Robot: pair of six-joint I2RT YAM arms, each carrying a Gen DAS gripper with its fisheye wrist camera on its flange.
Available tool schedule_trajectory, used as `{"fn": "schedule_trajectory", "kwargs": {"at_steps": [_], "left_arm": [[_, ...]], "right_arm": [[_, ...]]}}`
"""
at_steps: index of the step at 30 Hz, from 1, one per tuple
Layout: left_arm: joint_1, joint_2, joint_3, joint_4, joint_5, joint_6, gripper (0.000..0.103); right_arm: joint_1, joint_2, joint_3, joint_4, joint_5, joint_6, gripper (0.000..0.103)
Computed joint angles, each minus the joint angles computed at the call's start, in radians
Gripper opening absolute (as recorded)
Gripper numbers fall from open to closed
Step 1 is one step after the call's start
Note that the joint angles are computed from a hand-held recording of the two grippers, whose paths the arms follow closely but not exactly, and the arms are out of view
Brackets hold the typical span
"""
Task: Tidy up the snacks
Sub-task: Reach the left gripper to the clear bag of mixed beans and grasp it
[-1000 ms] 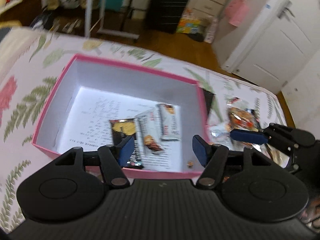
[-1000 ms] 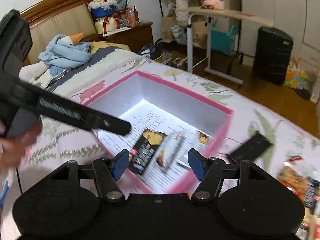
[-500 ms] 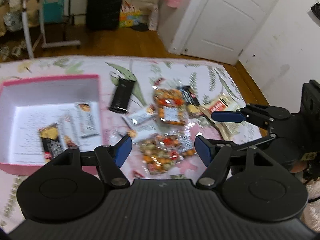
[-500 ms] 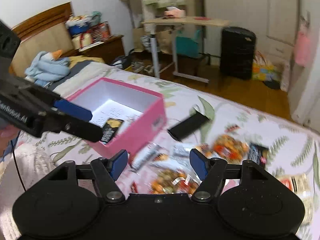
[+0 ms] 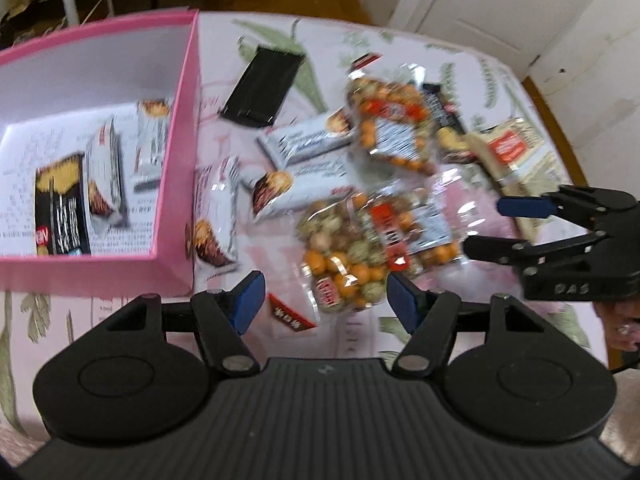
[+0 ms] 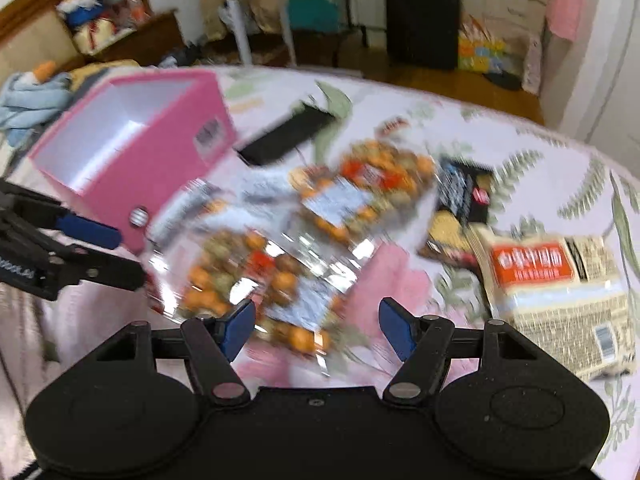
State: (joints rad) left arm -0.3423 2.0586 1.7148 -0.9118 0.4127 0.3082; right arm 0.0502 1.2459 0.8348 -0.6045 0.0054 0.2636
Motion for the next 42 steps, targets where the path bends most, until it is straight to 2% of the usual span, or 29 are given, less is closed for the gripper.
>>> {"fn": "schedule_trajectory", "kwargs": {"at_steps": [3, 4, 9, 10, 14, 16, 20, 21, 25, 27, 30, 31, 33, 35, 38, 42], "left_arm": [[-0.016, -0.005, -0.087, 0.136, -0.085, -0.056, 0.066], [-0.023, 0.004, -0.094, 0.150, -0.110, -0.055, 0.066], [-0.020, 0.082, -0.035, 0.104, -0.081, -0.082, 0.067], [-0.019, 0.084, -0.039, 0.113, -0.072, -0.096, 0.067], [-0.012, 0.099, -0.049, 0.143, 0.007, -0.172, 0.065], [-0.013, 0.107, -0.053, 0.144, 0.037, -0.177, 0.065], [-0.032, 0.070, -0.119, 0.221, 0.022, -0.193, 0.063], [-0.033, 0.071, -0.119, 0.220, 0.031, -0.195, 0.057], [-0.035, 0.084, -0.106, 0.190, 0.069, -0.187, 0.050], [-0.033, 0.086, -0.103, 0.185, 0.076, -0.187, 0.050], [-0.034, 0.087, -0.107, 0.194, 0.080, -0.192, 0.049], [-0.033, 0.085, -0.110, 0.196, 0.082, -0.189, 0.049], [-0.032, 0.083, -0.114, 0.198, 0.084, -0.185, 0.049], [-0.031, 0.090, -0.101, 0.186, 0.089, -0.177, 0.049], [-0.031, 0.092, -0.094, 0.177, 0.089, -0.167, 0.049], [-0.034, 0.080, -0.111, 0.188, 0.081, -0.160, 0.050]], "right_arm": [[-0.064, 0.047, -0.017, 0.017, -0.072, -0.014, 0.073], [-0.080, 0.069, -0.020, 0.028, -0.090, -0.019, 0.073], [-0.122, 0.128, -0.063, 0.142, -0.202, -0.040, 0.073], [-0.124, 0.140, -0.068, 0.165, -0.218, -0.047, 0.077], [-0.114, 0.165, -0.083, 0.226, -0.222, -0.039, 0.083], [-0.112, 0.165, -0.085, 0.235, -0.220, -0.035, 0.084], [-0.109, 0.183, -0.086, 0.274, -0.217, 0.017, 0.089], [-0.105, 0.185, -0.087, 0.280, -0.210, 0.030, 0.090], [-0.058, 0.197, -0.062, 0.245, -0.170, 0.055, 0.092], [-0.044, 0.194, -0.049, 0.221, -0.168, 0.094, 0.091], [-0.038, 0.196, -0.046, 0.224, -0.186, 0.109, 0.084], [-0.034, 0.197, -0.044, 0.217, -0.170, 0.109, 0.076], [-0.043, 0.184, -0.049, 0.215, -0.165, 0.123, 0.069], [-0.063, 0.169, -0.052, 0.201, -0.169, 0.140, 0.052], [-0.081, 0.158, -0.054, 0.186, -0.186, 0.147, 0.047], [-0.046, 0.149, -0.042, 0.154, -0.148, 0.165, 0.045]]}}
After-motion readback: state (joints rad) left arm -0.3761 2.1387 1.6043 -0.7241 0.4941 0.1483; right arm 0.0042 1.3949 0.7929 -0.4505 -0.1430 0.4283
